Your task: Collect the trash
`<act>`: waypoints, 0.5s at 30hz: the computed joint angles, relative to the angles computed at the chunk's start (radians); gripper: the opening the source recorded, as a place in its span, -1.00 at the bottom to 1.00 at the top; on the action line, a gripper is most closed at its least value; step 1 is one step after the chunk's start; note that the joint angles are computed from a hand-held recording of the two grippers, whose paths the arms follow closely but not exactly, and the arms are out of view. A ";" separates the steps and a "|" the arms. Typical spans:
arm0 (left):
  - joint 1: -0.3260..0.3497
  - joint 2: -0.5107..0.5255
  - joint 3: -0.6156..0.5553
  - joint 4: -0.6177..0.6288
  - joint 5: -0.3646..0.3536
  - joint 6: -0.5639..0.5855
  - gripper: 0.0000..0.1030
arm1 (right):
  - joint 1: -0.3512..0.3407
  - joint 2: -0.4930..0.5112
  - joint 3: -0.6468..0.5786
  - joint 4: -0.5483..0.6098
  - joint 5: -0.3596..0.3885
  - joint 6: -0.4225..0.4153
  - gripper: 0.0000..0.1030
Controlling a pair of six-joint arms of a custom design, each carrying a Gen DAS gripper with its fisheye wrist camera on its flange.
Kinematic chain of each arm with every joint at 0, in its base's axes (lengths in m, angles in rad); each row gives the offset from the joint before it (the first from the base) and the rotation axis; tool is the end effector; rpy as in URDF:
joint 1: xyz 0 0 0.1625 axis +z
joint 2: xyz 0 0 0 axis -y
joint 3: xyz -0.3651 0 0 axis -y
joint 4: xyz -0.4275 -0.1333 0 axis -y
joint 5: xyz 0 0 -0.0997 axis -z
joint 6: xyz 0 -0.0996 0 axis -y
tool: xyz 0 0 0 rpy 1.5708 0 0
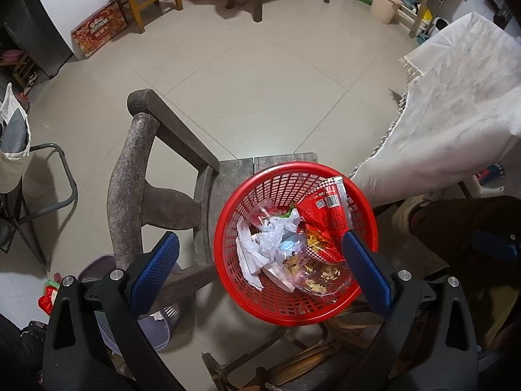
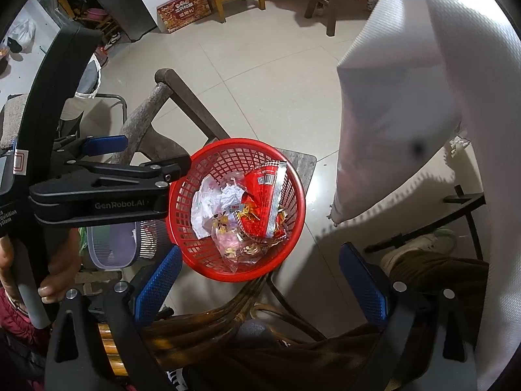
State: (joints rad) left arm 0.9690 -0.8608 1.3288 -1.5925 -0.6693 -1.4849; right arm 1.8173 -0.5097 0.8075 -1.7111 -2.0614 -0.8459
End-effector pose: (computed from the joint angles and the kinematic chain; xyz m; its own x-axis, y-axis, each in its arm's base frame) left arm -0.2123 -0.6825 0.1478 -0.5362 -0.6868 -0.4907 -0.2748 0.6917 -0.6678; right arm 0.2819 -0.7664 0.1128 -0.3748 -0.9072 0.1911 -0.7866 0.4203 0.4523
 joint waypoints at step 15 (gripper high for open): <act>0.001 0.009 -0.008 0.001 -0.004 0.027 0.87 | -0.002 0.001 -0.007 0.007 0.003 0.002 0.85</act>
State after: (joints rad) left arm 0.9704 -0.8514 1.3209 -1.5920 -0.6737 -1.4579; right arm 1.8155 -0.5083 0.8002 -1.7037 -2.0583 -0.8440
